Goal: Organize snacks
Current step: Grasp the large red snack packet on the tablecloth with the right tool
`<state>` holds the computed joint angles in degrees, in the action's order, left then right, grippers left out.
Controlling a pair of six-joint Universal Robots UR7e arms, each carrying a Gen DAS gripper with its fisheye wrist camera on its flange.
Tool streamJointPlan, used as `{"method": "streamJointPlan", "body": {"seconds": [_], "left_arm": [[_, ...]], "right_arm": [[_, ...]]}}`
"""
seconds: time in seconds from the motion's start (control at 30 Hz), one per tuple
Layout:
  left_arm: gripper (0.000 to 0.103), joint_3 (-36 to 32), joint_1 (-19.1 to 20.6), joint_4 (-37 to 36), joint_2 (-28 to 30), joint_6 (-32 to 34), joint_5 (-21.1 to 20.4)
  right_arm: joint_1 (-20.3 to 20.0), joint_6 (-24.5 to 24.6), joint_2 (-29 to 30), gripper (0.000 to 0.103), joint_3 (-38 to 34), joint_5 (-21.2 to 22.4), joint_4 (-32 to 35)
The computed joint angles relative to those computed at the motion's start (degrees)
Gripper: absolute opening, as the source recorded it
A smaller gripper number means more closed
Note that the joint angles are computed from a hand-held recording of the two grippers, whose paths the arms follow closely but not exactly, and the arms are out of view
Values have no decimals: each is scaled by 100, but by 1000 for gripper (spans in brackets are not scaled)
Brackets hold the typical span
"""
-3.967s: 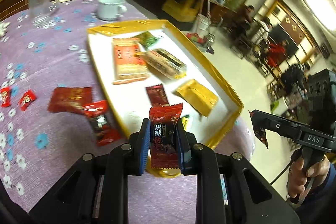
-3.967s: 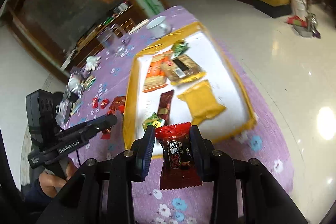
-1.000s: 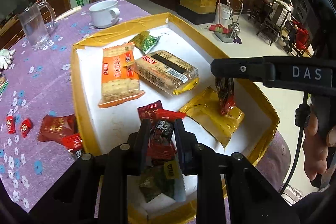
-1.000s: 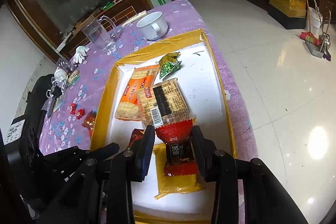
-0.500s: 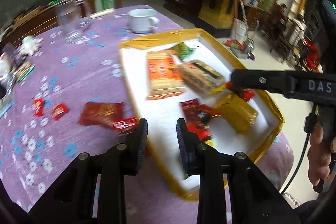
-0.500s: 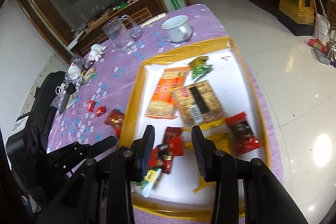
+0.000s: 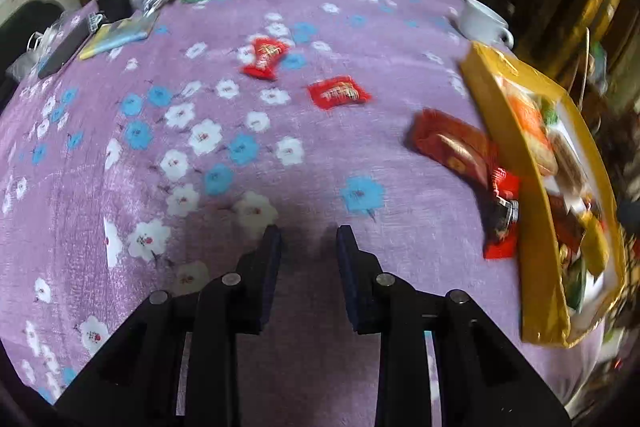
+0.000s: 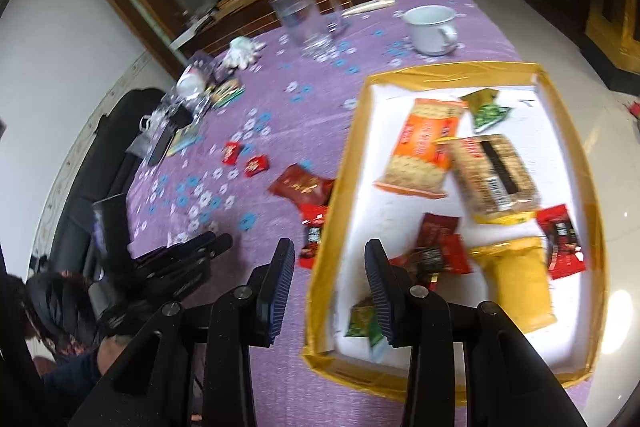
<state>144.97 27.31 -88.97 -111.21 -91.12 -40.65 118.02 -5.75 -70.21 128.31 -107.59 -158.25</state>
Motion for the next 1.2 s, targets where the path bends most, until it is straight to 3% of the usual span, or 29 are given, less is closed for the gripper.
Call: {"method": "streamJointPlan", "body": {"seconds": [0.17, 0.3, 0.4, 0.53, 0.7, 0.93, 1.2], "left_arm": [[46, 4, 234, -156, 186, -96, 280], [68, -59, 346, -273, 533, -153, 510], [90, -177, 510, -274, 986, 288, 644], [103, -167, 607, -192, 838, 177, 670], [103, -117, 561, -120, 814, 59, 756], [103, -121, 598, -225, 854, 158, 779], [103, -102, 594, -221, 828, 156, 780]], "right_arm": [[87, -44, 217, 41, -110, 2, 136], [126, -227, 440, 45, -289, -39, 295], [206, -496, 690, 46, -537, -136, 425], [273, -895, 1110, 55, -924, -245, 522], [364, -1647, 1851, 62, -1557, -527, 789], [299, -2325, 2541, 63, -2168, -863, 1421], [324, -2431, 2987, 57, -2253, -1312, 1217]]}}
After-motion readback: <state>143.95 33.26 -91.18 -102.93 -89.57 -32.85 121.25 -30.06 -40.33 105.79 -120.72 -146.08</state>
